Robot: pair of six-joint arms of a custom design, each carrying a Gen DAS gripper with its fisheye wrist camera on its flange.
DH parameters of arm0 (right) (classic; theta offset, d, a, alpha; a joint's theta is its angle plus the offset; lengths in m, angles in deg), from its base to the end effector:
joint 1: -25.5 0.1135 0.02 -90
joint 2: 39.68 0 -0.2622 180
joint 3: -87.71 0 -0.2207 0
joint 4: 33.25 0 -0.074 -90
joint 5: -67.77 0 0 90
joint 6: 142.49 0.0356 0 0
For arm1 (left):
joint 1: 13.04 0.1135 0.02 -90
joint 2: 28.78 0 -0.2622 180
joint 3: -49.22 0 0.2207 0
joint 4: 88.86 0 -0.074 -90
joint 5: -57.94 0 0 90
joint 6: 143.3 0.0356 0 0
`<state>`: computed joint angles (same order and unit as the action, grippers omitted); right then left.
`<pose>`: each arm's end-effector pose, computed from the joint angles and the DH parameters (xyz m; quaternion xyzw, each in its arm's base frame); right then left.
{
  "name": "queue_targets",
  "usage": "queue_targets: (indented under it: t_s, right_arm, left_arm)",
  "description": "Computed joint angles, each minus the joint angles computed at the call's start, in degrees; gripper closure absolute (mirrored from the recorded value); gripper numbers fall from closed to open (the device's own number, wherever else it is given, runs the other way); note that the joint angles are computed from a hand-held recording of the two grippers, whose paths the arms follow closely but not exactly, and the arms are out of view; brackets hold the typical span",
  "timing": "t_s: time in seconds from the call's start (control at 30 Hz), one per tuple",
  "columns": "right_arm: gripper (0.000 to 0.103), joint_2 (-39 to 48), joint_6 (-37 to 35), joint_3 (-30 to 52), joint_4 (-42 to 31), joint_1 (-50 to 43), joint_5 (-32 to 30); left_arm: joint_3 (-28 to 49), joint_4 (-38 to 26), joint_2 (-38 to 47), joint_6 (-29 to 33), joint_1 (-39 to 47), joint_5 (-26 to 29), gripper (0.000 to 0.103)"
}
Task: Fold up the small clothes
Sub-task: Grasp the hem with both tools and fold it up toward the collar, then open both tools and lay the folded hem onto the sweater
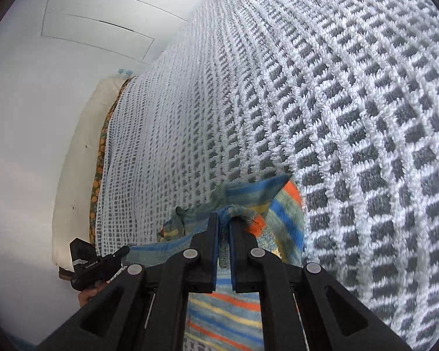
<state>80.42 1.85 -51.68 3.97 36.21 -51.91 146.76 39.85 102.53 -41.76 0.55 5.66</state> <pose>0.2614 0.0674 0.0528 0.2323 0.8592 0.4078 0.2038 0.3797 0.0694 0.0860 -0.0030 0.9455 -0.3063 0.1101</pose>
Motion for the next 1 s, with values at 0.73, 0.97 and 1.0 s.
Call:
queue_targets:
  t_s: [0.73, 0.97, 1.0]
  right_arm:
    - [0.048, 12.4, -0.2, 7.1, -3.0, 10.0, -5.4]
    - [0.04, -3.5, -1.7, -12.1, -0.9, 11.3, 10.6]
    - [0.04, -7.3, -2.0, -15.4, -0.7, 12.9, 12.1]
  left_arm:
    - [-32.4, 21.3, -10.4, 13.7, -4.6, -13.4, 0.046]
    - [-37.3, 19.8, -17.6, 19.2, 10.1, -10.5, 0.036]
    - [-38.2, 19.3, -18.5, 20.6, 11.9, -9.1, 0.036]
